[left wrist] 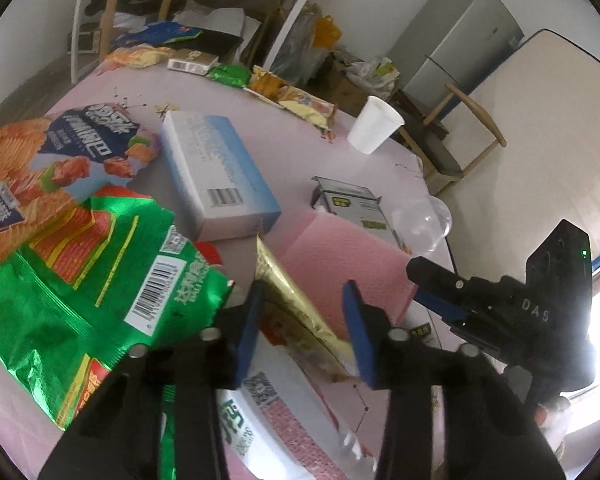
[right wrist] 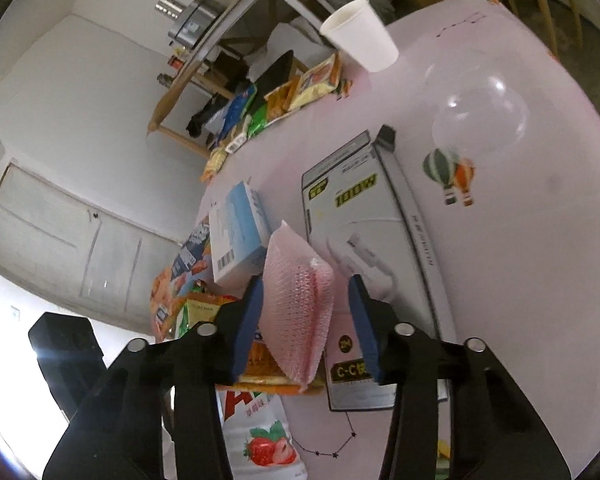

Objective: Collect trash
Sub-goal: 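Grasp the gold wrapper with the left gripper while the right grasps the pink foam sheet, then carry both items over the blue basket and open both grippers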

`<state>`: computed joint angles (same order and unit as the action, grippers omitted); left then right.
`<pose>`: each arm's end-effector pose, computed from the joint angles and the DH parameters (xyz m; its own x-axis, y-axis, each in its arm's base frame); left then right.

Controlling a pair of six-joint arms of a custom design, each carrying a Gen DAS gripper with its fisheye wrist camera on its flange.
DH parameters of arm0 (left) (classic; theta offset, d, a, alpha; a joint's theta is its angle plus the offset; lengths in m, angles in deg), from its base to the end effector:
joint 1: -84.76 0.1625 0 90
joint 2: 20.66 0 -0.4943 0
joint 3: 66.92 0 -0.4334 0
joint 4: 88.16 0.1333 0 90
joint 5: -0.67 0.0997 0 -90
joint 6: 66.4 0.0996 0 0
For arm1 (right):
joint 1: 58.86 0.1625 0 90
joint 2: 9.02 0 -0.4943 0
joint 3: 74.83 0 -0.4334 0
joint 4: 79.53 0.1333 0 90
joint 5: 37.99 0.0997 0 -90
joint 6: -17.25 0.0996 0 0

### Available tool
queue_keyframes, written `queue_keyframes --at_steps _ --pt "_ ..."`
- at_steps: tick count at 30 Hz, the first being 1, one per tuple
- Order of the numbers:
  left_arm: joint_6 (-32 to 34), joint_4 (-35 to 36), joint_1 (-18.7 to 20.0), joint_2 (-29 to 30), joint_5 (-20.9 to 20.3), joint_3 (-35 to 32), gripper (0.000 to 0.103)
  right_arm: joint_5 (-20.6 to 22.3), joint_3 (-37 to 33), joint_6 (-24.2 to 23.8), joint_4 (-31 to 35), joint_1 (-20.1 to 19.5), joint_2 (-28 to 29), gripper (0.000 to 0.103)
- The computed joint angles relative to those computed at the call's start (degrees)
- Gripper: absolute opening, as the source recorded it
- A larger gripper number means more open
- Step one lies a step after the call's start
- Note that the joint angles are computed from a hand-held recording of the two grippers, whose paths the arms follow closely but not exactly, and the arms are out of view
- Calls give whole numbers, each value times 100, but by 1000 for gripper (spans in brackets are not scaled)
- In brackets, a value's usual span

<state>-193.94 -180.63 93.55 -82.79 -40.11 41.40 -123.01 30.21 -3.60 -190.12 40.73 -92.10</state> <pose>-0.5197 -0.2916 0.1708 -0.8207 -0.5296 -0.2146 -0.1042 0.5079 -0.8551 0.2331 -0.5274 0.3895 -0.8590 -0.5040 -0.0896 -0.5054 0.8628 -0.0085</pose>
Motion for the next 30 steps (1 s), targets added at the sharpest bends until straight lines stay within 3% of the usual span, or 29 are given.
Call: queue_keyframes --at_steps 4,10,30 --pt "-191 134 -28 1 7 4 17 -62 31 3 -29 56 49 24" --pt "-346 453 -116 67 138 -95 8 28 88 -15 -128 103 -9 21" --pt "-957 1686 -511 322 1041 -668 4 472 -104 -184 -367 53 -588 20"
